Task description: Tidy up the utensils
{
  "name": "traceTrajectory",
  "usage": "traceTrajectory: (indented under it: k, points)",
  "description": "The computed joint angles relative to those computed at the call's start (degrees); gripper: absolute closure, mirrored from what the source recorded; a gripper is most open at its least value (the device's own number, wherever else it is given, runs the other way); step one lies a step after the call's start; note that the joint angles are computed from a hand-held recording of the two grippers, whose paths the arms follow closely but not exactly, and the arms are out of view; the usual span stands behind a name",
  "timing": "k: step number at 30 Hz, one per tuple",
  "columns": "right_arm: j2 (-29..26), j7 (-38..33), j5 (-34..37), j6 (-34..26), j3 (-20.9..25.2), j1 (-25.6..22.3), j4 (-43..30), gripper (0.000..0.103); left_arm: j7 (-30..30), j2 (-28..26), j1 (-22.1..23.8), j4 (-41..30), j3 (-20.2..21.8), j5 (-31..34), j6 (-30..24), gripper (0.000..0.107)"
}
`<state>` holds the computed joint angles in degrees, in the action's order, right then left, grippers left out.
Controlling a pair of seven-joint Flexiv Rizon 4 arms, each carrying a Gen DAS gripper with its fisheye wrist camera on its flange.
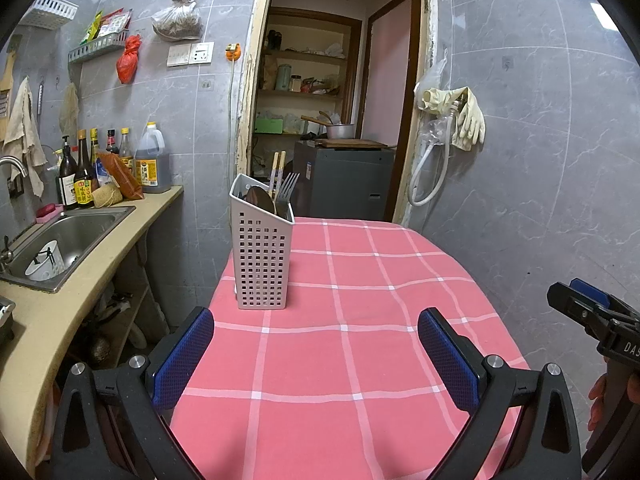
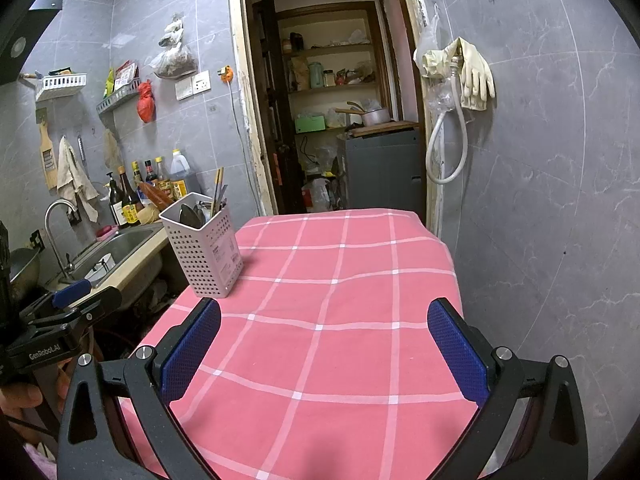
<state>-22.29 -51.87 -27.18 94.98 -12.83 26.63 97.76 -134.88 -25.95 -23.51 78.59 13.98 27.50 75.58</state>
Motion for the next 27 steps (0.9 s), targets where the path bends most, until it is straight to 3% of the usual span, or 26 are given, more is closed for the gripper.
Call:
traceTrajectory:
  k: [17,27]
  points:
    - [-0.23,-0.68,0.32,-0.85,1.7,-1.37,-0.96,0.001,0.85,0.19,0.55,0.31,-0.37,-0.44,0.29,0.004]
    - [-0.11,0.26,-0.14,-0.15,0.06,-0.03,-0.18,0.002,1.4,0.2,0.69,0.43,-0.44,-0.91,0.45,0.004]
